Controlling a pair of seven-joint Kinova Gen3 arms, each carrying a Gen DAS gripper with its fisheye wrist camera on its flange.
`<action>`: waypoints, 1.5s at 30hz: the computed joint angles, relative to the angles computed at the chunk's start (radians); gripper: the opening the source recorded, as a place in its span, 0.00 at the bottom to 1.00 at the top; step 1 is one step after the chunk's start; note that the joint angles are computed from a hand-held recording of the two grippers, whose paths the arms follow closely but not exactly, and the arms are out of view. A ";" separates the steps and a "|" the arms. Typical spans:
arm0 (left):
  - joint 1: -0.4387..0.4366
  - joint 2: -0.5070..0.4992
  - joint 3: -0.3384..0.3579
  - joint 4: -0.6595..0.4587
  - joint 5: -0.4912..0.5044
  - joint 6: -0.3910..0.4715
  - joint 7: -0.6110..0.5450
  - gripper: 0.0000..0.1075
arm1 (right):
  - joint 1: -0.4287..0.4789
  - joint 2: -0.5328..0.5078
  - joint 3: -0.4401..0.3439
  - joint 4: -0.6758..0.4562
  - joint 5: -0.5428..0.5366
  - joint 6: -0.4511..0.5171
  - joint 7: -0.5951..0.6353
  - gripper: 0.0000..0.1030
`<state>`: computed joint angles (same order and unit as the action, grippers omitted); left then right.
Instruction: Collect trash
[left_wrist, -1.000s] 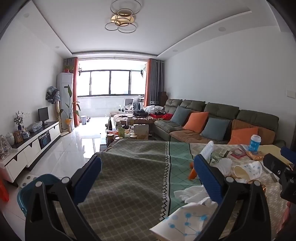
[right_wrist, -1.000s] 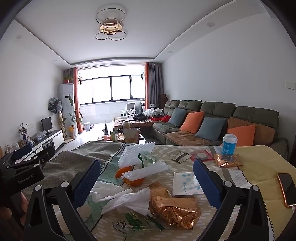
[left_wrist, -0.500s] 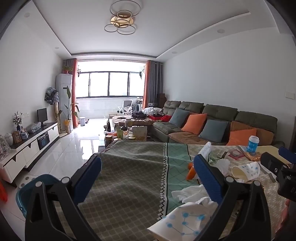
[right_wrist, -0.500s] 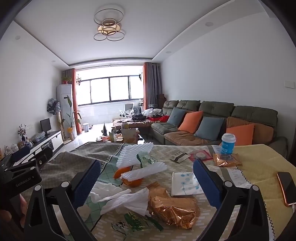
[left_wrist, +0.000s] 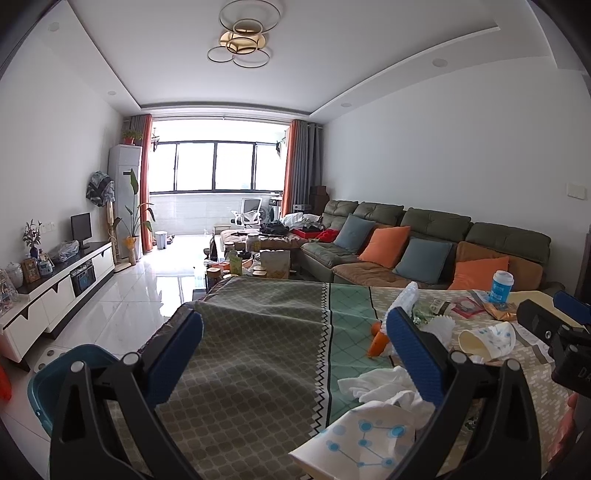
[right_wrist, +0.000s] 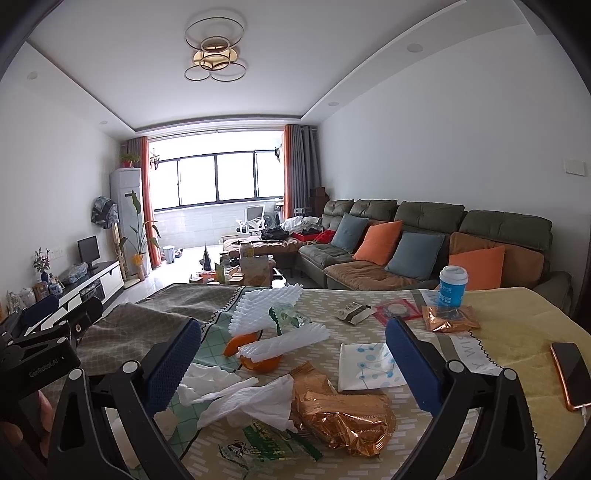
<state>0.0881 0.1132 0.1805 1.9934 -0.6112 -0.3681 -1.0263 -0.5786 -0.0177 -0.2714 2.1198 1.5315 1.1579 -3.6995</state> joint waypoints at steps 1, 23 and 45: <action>0.001 0.001 0.000 -0.001 0.002 -0.001 -0.002 0.93 | 0.000 0.000 0.000 0.000 0.000 0.000 0.000 0.96; -0.004 0.002 0.001 0.004 0.002 -0.007 0.001 0.93 | 0.008 -0.004 0.003 0.001 0.004 -0.010 0.002 0.96; -0.003 0.001 -0.005 0.006 0.003 -0.003 0.003 0.93 | 0.010 -0.008 0.000 0.003 0.004 -0.012 0.002 0.96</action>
